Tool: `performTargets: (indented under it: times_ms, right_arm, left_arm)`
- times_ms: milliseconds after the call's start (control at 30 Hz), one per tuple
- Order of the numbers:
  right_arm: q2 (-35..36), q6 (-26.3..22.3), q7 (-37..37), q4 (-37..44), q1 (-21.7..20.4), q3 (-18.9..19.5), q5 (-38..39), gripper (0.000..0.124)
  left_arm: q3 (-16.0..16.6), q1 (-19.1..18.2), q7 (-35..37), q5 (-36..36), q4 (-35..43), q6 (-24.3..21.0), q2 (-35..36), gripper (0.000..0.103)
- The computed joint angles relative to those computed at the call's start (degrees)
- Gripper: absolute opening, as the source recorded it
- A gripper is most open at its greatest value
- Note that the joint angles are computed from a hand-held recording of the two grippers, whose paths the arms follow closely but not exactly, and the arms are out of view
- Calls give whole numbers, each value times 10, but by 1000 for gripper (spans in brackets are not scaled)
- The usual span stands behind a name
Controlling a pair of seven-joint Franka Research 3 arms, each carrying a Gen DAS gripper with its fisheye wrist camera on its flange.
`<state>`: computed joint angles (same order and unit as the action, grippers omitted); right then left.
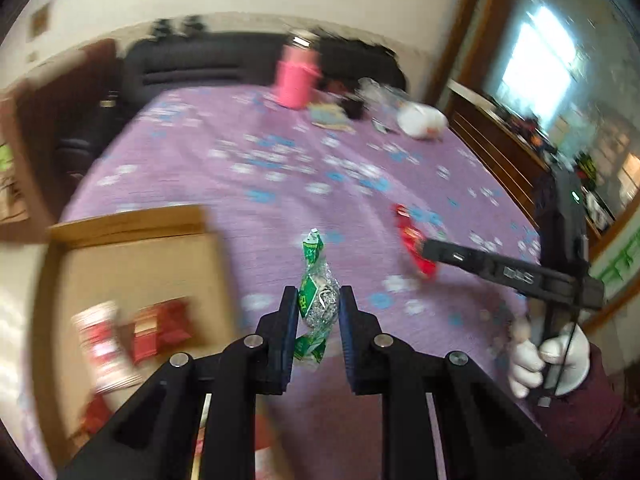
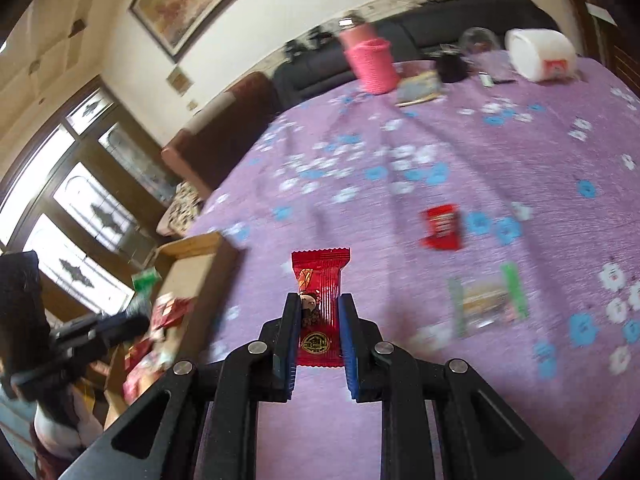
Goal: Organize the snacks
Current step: 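Drop the green candy in the tray with left while right drops the red packet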
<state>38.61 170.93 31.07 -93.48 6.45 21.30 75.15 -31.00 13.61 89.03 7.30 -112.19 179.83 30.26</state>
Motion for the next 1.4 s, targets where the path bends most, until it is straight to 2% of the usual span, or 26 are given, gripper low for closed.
performTargets:
  times_ms: [33, 67, 133, 200, 267, 433, 533, 567, 667, 700, 767, 833, 900, 967, 1067, 1167, 1267, 1333, 1400]
  right_arm:
    - [-2, -4, 0, -1, 3, 4, 0, 21]
    - [-4, -15, 12, 1, 11, 3, -10, 21]
    - [-2, -28, 36, 9, 28, -3, -33, 21]
    - [3, -35, 68, 19, 51, -10, -68, 21]
    - [11, -42, 105, 34, 77, -20, -114, 21]
    - [47, -62, 202, 82, 135, -43, -232, 21]
    - [79, -82, 264, 128, 166, -64, -298, 21]
    - [95, -92, 295, 153, 184, -80, -326, 21]
    - [141, -121, 370, 224, 217, -116, -391, 21]
    - [147, -123, 386, 232, 222, -119, -404, 21]
    - [175, -132, 432, 273, 244, -146, -445, 23]
    - [181, -119, 463, 279, 256, -163, -474, 24]
    - [173, -103, 460, 266, 245, -144, -481, 24]
    - [149, -67, 454, 227, 231, -124, -483, 25]
    - [104, -13, 451, 156, 206, -101, -488, 25]
    - [66, 29, 441, 91, 170, -70, -480, 26]
    - [30, 68, 432, 24, 135, -47, -469, 33]
    - [12, 88, 427, -14, 111, -33, -465, 36]
    - [-3, 108, 424, -50, 84, -18, -458, 36]
  left_arm:
    - [28, -8, -15, -1, -29, 22, -28, 19]
    - [41, -7, -25, 0, -45, 32, -42, 19]
    - [30, 33, -42, 2, -78, 52, -59, 19]
    - [27, 58, -58, 10, -95, 63, -67, 19]
    - [63, 44, -78, 17, -107, 74, -74, 19]
    - [88, 50, -109, 49, -106, 82, -55, 19]
    - [37, 115, -123, 78, -111, 92, -39, 20]
    - [30, 125, -129, 86, -117, 99, -41, 26]
    - [43, 123, -150, 105, -144, 137, -59, 56]
    - [53, 117, -156, 110, -158, 154, -70, 61]
    - [91, 80, -158, 105, -181, 185, -93, 65]
    - [129, 40, -155, 94, -200, 209, -111, 73]
    - [163, 2, -152, 80, -217, 230, -126, 82]
    - [186, -24, -155, 73, -231, 243, -138, 85]
    - [204, -44, -181, 76, -243, 251, -150, 87]
    - [233, -86, -191, 44, -254, 261, -161, 89]
    - [245, -111, -217, 41, -261, 270, -171, 89]
    - [262, -152, -193, 1, -269, 269, -181, 90]
    - [286, -216, -125, -88, -272, 264, -189, 92]
